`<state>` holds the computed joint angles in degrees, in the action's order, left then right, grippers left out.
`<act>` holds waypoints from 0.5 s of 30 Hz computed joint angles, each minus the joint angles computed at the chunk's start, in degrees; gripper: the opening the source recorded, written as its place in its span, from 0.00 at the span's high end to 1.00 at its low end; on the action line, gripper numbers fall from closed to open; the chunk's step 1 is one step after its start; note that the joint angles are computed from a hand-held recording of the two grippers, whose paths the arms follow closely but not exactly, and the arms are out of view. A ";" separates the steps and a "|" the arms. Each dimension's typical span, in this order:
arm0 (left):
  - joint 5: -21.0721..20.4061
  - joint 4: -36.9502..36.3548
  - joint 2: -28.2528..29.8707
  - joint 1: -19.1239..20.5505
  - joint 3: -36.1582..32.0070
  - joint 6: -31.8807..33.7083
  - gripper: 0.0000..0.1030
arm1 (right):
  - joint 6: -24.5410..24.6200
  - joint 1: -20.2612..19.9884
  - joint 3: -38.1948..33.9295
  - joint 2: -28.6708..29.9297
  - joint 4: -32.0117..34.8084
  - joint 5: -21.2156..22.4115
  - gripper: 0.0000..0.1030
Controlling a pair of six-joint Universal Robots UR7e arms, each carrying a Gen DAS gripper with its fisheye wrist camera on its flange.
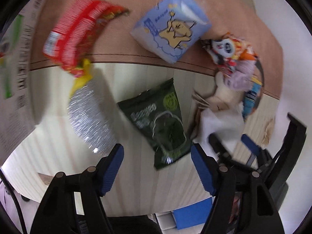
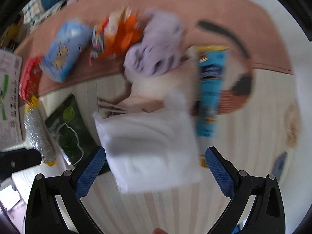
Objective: Organize soft objects
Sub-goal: 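Grasp the green Deeyeo pack with left gripper while right grasps white soft pack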
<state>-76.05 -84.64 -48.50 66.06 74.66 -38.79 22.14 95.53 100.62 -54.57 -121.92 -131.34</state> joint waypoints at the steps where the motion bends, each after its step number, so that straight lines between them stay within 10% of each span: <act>1: -0.49 0.08 0.99 0.39 -0.44 -0.12 0.33 | -0.35 -0.35 0.48 0.09 0.11 0.02 0.00; 13: -2.67 -1.11 6.52 0.52 1.17 -3.53 0.33 | 3.39 -2.23 7.85 -5.55 -0.75 1.97 0.05; 15: -0.45 -0.60 6.71 -0.51 1.51 -3.17 0.47 | 3.98 -2.13 7.94 -5.16 -0.23 1.53 0.04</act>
